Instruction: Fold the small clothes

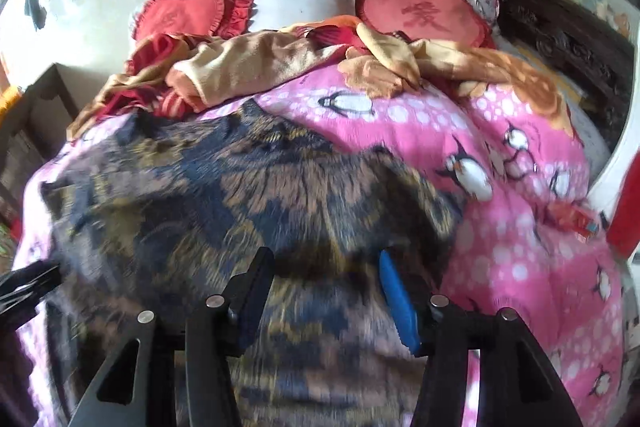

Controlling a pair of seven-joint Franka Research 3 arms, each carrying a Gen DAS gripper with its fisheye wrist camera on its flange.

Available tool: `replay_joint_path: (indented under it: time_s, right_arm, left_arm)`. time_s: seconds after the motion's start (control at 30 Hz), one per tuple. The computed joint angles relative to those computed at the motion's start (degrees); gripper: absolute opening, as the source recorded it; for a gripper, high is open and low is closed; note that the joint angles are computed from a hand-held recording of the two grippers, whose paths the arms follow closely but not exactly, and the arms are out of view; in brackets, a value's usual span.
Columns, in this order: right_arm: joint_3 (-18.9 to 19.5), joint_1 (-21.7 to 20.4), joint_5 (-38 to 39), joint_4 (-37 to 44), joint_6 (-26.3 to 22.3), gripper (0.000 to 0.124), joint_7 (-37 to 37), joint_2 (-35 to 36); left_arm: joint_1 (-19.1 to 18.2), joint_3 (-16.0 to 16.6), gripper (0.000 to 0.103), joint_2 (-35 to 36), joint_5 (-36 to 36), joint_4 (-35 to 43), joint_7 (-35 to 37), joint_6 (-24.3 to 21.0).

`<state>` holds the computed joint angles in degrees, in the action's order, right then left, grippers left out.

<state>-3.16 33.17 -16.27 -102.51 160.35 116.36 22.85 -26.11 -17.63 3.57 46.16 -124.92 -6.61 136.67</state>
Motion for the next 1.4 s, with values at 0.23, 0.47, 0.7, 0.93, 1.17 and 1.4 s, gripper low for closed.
replay_joint_path:
  time_s: [0.23,0.47,0.7,0.93,1.17,1.4]
  right_arm:
    - [0.8,-1.0,3.5,8.4,-4.6,0.066,-2.6,5.7]
    - [-2.8,1.7,-3.8,-5.2,1.7,0.066,2.4,-5.0]
    - [1.4,-2.8,-2.8,-8.1,-5.8,0.066,2.1,-5.4]
    - [5.3,-8.3,7.8,-20.0,1.1,0.066,-6.5,-16.4]
    - [7.7,-10.5,29.4,-37.9,-1.4,0.074,-29.3,-37.0]
    - [8.8,-9.1,37.8,-52.0,-3.3,0.074,-34.3,-49.0]
  left_arm:
    - [0.6,0.4,0.066,0.4,-1.8,-0.1,1.8,0.6]
    - [0.3,0.2,0.066,0.0,-2.3,-0.4,2.7,0.3]
    - [-0.3,-1.1,0.066,-3.5,-3.9,-3.7,-0.1,1.5]
    - [-2.4,-4.6,0.066,-12.8,-8.3,-11.5,-0.3,0.3]
    - [-6.7,-8.3,0.066,-21.9,-16.1,-20.2,-1.5,1.2]
    - [-12.3,-11.0,0.066,-23.4,-25.1,-21.9,-1.6,-1.9]
